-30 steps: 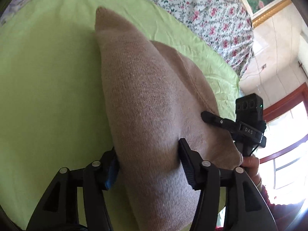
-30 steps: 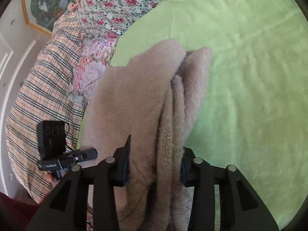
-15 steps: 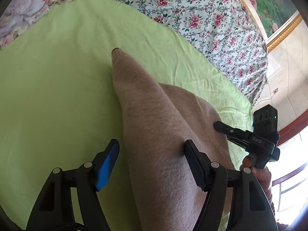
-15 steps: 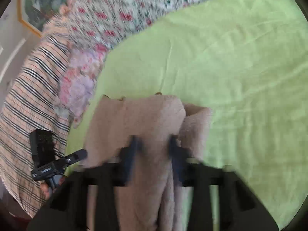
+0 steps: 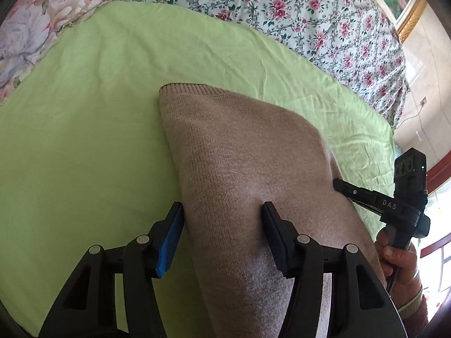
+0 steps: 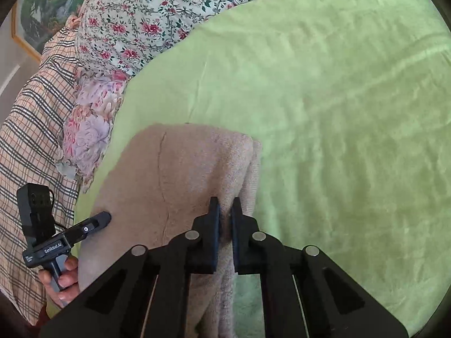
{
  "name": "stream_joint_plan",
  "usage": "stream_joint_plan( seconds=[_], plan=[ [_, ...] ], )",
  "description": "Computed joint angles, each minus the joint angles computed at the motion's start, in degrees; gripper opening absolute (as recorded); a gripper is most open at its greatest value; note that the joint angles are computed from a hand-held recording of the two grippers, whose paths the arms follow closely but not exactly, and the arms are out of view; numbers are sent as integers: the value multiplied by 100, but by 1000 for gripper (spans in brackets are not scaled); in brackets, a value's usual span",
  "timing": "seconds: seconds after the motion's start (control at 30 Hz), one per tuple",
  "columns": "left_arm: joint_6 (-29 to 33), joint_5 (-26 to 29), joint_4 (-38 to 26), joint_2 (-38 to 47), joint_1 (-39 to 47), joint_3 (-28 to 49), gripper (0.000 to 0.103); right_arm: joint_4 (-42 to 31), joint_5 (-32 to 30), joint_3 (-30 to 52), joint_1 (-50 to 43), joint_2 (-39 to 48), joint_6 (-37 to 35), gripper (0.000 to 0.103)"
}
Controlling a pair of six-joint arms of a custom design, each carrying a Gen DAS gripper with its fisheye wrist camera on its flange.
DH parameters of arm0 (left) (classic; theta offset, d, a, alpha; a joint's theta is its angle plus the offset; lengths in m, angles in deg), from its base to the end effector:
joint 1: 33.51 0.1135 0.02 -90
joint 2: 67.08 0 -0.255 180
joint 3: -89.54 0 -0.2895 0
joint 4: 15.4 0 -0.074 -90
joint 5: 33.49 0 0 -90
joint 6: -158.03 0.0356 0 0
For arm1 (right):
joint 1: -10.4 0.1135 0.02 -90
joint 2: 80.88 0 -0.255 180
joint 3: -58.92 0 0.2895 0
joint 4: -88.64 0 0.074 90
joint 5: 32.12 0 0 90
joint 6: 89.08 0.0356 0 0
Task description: Fold small clothes
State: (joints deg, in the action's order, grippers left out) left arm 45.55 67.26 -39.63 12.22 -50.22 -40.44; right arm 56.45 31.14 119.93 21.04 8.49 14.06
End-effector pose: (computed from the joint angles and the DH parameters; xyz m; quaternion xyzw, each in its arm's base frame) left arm 0.2758 -0.0897 0.1349 -0.0183 0.9458 -0.1883 0.2638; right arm 0.3154 0.0756 0.1388 -0.0382 0.9420 0.2698 0.1959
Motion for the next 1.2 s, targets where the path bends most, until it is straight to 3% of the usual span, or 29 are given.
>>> stream_joint_plan(
  seconds=[0.17,0.33,0.4,0.47,0.57,0.67,0.83,0.87,0.9,0.93,1.0,1.07,1.13,1.2],
  plan=[
    [32,-628,-632,-1051,-418,-364,57,-257,3,-151,-49,-560,87,10],
    [-193,-1123,-1782,-3422,-1155,-1328,57,-846,-171,-738,-114,-2032,-52,12],
    [-493,-1512,-2616,-4685,-1782,-1721,57,-1281,-210,-1105,-87,-2899,-128,34],
    [-938,-1861,-3315,-5591,-2456,-1976,57,-1653,-286,-1431,-43,-3656,-194,46],
    [-1716,-2380,-3863,-6202,-3516,-2223,59,-2199,-438,-1816,97,-4573,-210,47],
    [-2456,-3062,-3779,-5678,-4569,-2310,59,-2486,-244,-2072,470,-5077,-232,47],
    [-2609,-3614,-2997,-4299,-4780,-2206,59,-2045,-71,-2289,707,-4873,87,47],
    [-2672,-3704,-2903,-4032,-4757,-2188,52,-1987,-63,-2307,715,-4840,125,42],
    [-2725,-3762,-2824,-3810,-4714,-2160,44,-1935,-92,-2298,736,-4740,155,16],
    [-2728,-3715,-2770,-3758,-4641,-2168,40,-1910,-132,-2267,741,-4674,179,7],
    [-3096,-3836,-2889,-3740,-4821,-2123,28,-1966,-322,-2301,599,-5147,206,8],
    [-3370,-4073,-3050,-3662,-5091,-2029,24,-2214,-554,-2315,277,-5564,33,7],
    [-3561,-4224,-3104,-3386,-5301,-1924,20,-2431,-315,-2352,158,-5534,-217,7],
    [-3409,-3967,-2919,-3356,-5085,-2015,16,-2495,-117,-2493,132,-5407,-348,7]
  ],
)
